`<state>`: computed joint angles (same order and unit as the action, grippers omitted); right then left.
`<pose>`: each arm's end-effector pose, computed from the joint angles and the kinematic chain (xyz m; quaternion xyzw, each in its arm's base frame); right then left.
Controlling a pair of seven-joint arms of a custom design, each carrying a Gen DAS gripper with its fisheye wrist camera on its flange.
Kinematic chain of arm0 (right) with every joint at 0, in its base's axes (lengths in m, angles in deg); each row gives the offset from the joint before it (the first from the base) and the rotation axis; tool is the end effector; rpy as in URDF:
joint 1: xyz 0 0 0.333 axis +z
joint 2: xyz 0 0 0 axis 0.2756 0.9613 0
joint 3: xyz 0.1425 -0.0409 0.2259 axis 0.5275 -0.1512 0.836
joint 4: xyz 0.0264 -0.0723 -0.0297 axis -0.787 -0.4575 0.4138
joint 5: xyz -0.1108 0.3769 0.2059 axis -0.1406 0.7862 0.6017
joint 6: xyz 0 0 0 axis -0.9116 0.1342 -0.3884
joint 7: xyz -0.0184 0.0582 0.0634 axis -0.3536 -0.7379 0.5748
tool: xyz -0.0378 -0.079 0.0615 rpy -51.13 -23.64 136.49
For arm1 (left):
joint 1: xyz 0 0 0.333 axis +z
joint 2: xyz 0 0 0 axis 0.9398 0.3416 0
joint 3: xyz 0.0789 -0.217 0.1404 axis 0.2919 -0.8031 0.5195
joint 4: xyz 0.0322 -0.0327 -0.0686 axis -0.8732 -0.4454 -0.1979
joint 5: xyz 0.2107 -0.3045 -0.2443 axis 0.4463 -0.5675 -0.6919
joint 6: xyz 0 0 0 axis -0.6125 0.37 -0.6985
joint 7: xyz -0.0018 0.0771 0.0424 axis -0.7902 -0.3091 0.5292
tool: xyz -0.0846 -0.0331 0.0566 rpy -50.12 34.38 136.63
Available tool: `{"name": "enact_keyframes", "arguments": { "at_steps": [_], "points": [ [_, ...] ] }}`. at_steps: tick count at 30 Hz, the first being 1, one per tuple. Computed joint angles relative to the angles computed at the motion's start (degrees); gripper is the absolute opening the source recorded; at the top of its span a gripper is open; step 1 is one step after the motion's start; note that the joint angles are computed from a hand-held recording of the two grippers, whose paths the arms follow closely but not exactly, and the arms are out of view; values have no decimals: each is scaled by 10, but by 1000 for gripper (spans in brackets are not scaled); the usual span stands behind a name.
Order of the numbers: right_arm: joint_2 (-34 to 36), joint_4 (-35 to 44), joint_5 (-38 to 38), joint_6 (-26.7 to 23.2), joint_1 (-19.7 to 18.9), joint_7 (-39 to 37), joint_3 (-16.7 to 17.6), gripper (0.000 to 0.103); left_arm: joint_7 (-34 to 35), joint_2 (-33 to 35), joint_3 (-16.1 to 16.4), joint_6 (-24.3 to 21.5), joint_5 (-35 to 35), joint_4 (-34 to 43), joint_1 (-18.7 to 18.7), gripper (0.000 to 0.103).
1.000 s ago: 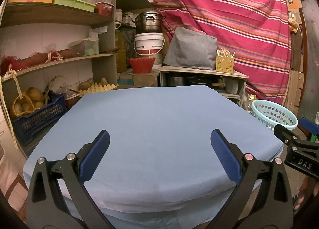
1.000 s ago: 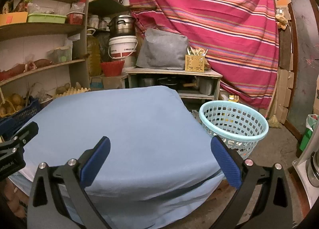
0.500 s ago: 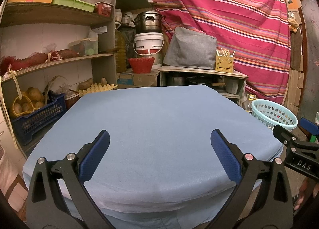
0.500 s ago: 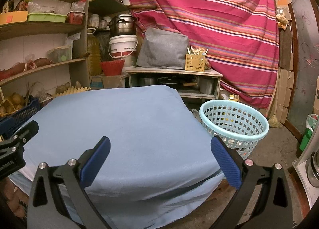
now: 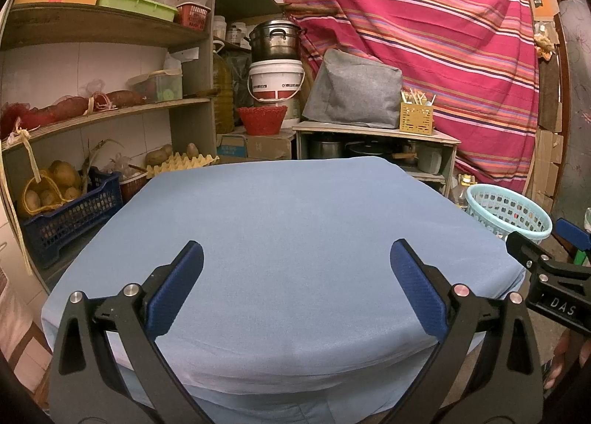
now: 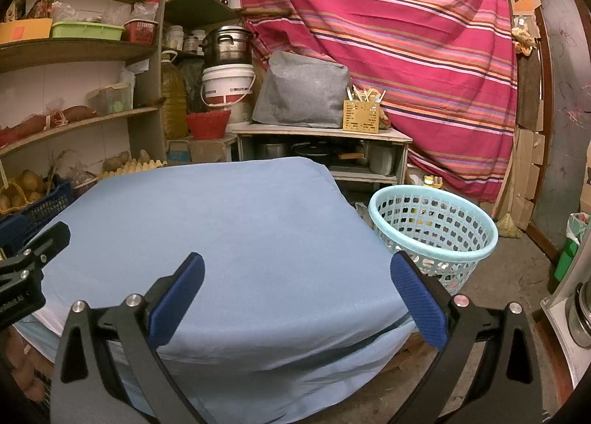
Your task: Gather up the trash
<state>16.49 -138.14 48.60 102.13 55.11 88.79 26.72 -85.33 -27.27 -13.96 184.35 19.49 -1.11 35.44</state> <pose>0.7317 0.3693 0.3854 -0.6616 0.4947 -0.3259 0.4597 0.6525 -0.4194 0.4024 -0.6765 0.4661 -0.3207 0.4715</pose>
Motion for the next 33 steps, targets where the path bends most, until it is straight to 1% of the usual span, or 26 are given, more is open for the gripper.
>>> {"name": "enact_keyframes", "arguments": {
  "at_steps": [4, 8, 16, 20, 22, 33],
  "points": [
    [1, 1, 0, 0, -1, -3, 2, 98, 2, 0, 0, 0, -1, 0, 1, 98],
    [2, 1, 1, 0, 3, 1, -5, 98, 1, -1, 0, 1, 0, -2, 1, 98],
    [4, 3, 2, 1, 5, 1, -8, 98, 1, 0, 0, 0, 1, -1, 1, 98],
    [5, 4, 2, 2, 1, -2, -3, 98, 2, 0, 1, -1, 3, 1, 1, 98],
    [5, 3, 3, 1, 5, 1, -8, 98, 2, 0, 1, -1, 3, 1, 0, 98],
    [8, 7, 2, 1, 4, 0, -8, 98, 1, -3, 0, 1, 3, -2, 2, 98]
  ]
}}
